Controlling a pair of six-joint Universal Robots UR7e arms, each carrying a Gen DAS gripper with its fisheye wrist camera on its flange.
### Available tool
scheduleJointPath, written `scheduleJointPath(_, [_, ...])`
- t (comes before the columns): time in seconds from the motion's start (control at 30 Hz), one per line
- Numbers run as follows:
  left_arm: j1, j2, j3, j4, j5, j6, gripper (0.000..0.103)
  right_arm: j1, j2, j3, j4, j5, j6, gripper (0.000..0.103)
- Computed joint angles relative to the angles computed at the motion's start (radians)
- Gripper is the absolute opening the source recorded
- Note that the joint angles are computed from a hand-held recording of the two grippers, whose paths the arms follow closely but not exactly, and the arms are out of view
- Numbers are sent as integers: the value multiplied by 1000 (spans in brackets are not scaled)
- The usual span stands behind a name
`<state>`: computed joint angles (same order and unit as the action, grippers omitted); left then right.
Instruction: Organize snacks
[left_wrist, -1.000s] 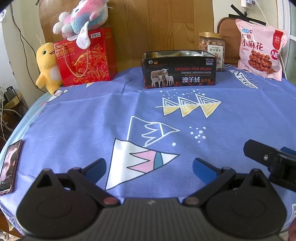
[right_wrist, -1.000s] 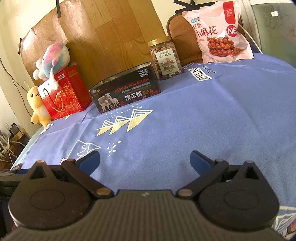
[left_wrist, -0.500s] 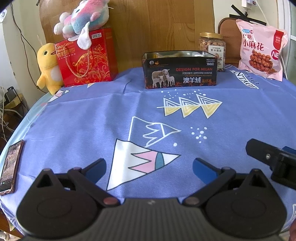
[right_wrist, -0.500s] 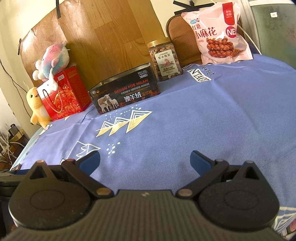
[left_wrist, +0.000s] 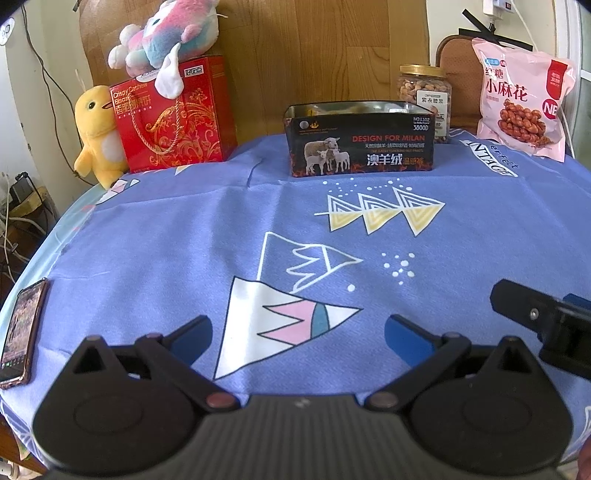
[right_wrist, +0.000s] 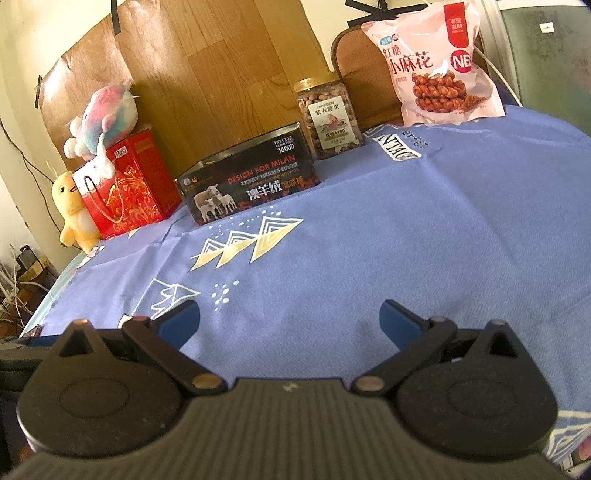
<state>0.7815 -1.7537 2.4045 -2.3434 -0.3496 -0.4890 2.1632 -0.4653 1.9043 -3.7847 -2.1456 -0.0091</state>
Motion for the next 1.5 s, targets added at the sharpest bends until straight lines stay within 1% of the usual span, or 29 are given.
scheduleJointPath(0.17, [6,5,-1,-24,13,12,103,3,-4,2,0,-13,-8,103])
scheduleJointPath(0.3, [7,27,-6,-73,19,41,103,4,-22,19,-2,-41,-1,103])
scheduleJointPath(0.37, [4,51,-1,-133,39,80,103,4,-28,27,-12,-49,-11,103])
scheduleJointPath(0.43, [2,84,4,-226,55,136,103,4,-32,33,-20,-63,-25,103])
scheduleJointPath(0.57, [0,157,-4,-420,59,264,103,-3,-64,55,18,-76,-19,103])
scheduleJointPath(0.67, [-2,228,-18,-628,52,414,103,-5,-96,72,75,-79,-17,103])
scheduleJointPath(0.8, [-2,344,-44,-908,61,623,103,1,-117,97,99,-117,-26,103])
scheduleJointPath(0.87, [-1,389,-57,-1006,52,694,103,1,-124,110,97,-132,-17,103])
scheduleJointPath(0.9, [1,404,-64,-1031,44,711,103,-3,-128,116,97,-131,-16,103])
scheduleJointPath(1.0, [5,436,-82,-1069,23,739,103,-13,-127,116,86,-134,-19,103])
scheduleJointPath(1.1, [5,474,-95,-1151,26,798,103,-22,-121,109,67,-129,-35,103])
scheduleJointPath(1.13, [6,479,-97,-1157,27,800,103,-24,-120,110,66,-124,-36,103])
scheduleJointPath(1.23, [11,479,-100,-1124,30,769,103,-30,-122,113,70,-101,-38,103])
scheduleJointPath(1.37, [13,466,-98,-1056,30,703,103,-30,-117,112,69,-96,-56,103])
scheduleJointPath(1.5, [12,458,-96,-999,33,657,103,-35,-122,120,72,-82,-56,103])
